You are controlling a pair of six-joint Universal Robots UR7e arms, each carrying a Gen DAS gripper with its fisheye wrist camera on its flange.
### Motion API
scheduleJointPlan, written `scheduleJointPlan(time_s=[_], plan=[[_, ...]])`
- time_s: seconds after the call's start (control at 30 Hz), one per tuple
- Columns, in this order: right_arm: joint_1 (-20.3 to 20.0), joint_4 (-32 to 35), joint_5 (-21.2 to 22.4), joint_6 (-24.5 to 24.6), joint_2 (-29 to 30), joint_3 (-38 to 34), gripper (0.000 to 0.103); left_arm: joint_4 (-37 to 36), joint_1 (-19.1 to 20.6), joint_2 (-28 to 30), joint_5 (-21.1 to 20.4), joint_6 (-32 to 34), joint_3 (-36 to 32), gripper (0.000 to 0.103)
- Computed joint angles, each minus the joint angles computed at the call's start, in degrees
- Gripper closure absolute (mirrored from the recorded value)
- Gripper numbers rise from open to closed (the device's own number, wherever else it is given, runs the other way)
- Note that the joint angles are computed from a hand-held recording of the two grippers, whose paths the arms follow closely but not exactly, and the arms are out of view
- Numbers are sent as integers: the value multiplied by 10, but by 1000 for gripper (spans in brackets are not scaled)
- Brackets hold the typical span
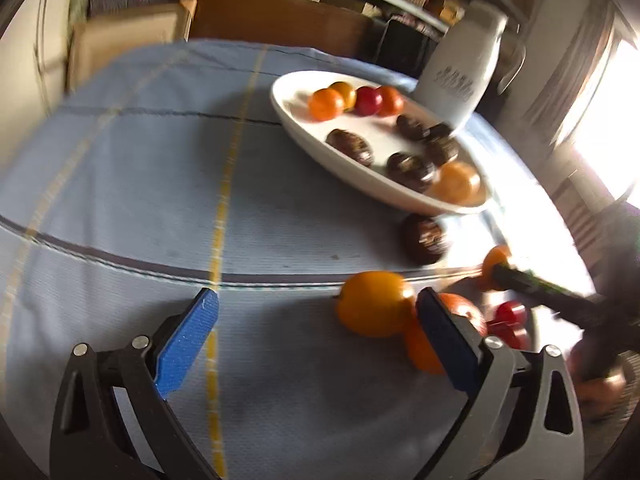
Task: Organize fruits
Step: 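Grasp an orange with the right tool while the left tool grasps a large orange, then carry both oranges onto the plate and open both tools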
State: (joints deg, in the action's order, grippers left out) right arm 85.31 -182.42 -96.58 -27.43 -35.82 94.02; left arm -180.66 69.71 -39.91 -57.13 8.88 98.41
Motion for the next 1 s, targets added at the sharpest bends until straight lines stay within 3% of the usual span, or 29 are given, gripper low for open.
scheduleJointPlan(time_s=[0.23, 0.27, 0.37, 0.53, 0.6, 0.73, 0.93, 1.0], plan=[[0, -3, -2, -2, 0, 1, 66, -14, -11, 6, 27, 18, 3, 6], [1, -4, -2, -3, 0, 1, 66, -16, -12, 3, 26, 21, 8, 9], [1, -4, -2, -3, 0, 0, 66, -17, -10, -7, -8, 31, 22, 34], [2, -6, -6, -5, 2, -1, 66, -1, -8, -5, -45, 38, 15, 54], [2, -6, -6, -4, 2, -2, 66, 8, -8, 1, -50, 37, 8, 54], [1, -5, -7, -2, 3, -4, 66, 37, 8, 2, -107, 3, -9, 48], [1, -4, -8, -2, 3, -4, 66, 44, 2, 4, -93, 19, -9, 45], [1, -5, -8, -2, 3, -5, 66, 49, 4, -1, -94, 14, -8, 54]])
